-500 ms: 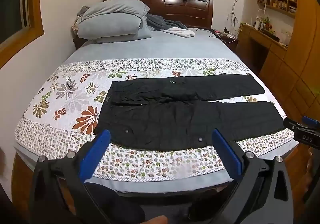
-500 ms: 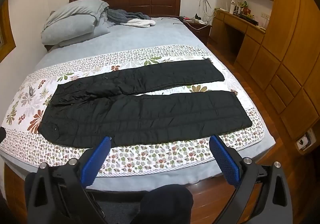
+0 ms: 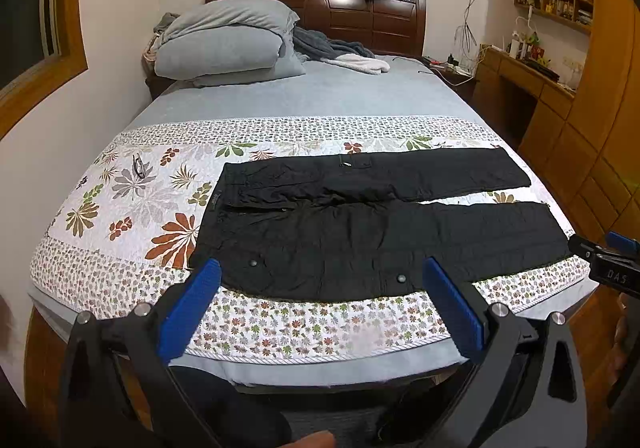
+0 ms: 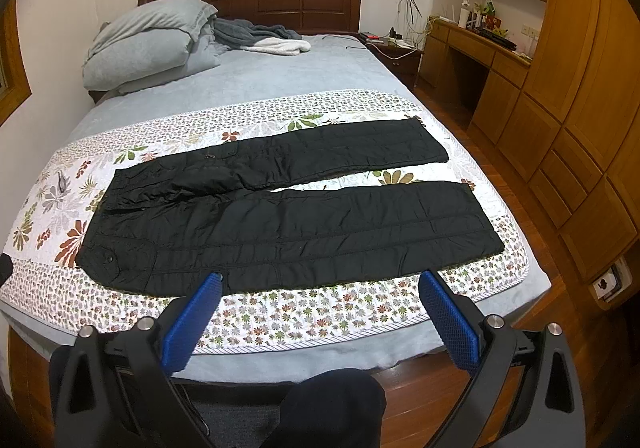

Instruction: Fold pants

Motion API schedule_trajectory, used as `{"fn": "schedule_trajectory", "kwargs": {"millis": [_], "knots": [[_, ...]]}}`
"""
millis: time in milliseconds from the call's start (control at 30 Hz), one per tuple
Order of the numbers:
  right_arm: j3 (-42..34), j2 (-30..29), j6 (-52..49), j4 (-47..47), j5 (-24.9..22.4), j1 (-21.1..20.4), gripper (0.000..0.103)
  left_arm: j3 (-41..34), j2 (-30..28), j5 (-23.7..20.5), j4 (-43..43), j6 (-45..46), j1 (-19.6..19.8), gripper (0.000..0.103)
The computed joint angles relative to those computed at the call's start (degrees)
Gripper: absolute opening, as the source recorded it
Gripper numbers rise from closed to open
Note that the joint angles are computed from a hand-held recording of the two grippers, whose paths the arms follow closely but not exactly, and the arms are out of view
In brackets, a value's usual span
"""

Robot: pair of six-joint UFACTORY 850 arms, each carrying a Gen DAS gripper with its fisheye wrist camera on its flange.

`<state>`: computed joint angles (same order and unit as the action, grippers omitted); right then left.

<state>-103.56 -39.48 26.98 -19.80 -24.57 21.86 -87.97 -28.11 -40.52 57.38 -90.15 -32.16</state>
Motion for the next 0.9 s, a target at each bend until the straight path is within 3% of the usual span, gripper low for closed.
{"fn": "schedule_trajectory", "kwargs": {"millis": [900], "knots": [[0.1, 0.0, 0.4, -0.8, 0.2, -0.2, 0.100, -0.1, -0.7, 0.4, 0.3, 0.1, 0.0, 0.101]]}}
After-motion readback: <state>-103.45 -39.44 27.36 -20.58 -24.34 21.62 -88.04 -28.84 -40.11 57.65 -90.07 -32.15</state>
